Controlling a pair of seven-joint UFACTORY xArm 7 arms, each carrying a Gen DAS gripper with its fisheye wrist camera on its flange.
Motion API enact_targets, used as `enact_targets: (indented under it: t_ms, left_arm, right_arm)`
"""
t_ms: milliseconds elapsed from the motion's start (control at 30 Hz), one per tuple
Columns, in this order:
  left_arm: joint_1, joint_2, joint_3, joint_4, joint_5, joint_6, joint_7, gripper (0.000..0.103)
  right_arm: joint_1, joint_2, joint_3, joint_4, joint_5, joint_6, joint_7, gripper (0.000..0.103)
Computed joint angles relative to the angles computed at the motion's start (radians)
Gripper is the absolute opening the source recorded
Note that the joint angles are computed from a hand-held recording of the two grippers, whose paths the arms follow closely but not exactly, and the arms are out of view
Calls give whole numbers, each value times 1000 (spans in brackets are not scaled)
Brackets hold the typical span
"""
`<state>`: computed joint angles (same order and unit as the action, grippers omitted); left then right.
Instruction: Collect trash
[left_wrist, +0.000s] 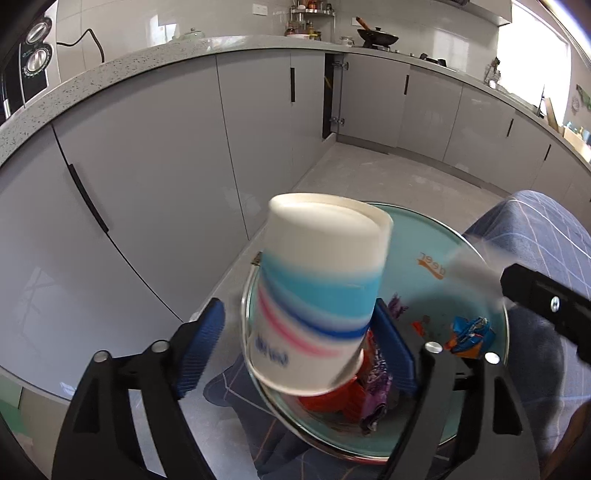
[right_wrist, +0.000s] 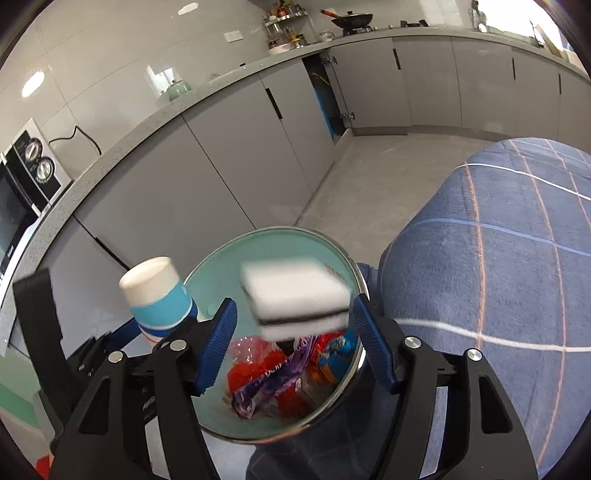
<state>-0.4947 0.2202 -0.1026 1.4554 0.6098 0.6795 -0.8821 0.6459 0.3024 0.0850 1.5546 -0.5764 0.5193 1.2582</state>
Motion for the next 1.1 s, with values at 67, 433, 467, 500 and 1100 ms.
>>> enact_targets:
  t_ms: [67, 433, 467, 500, 1100]
  left_arm:
    - [1, -10, 2, -10, 3, -1, -7, 84]
    - [6, -82, -20, -57, 50, 5, -77, 90]
    - [8, -93, -24, -66, 53, 4, -85, 91]
    - [10, -100, -29, -71, 55, 5, -90, 91]
    - [94, -341, -166, -224, 283, 28, -339, 97]
  right_arm:
    - [-5, -14, -2, -17, 2, -15, 7, 68]
    - [-9, -100, 20, -92, -153, -4, 158, 71]
    - [-11, -106, 24, -98, -160, -3, 164, 71]
    - [-10, -112, 28, -103, -175, 2, 178, 73]
    - [-4, -242, 144, -170, -542, 178, 427, 90]
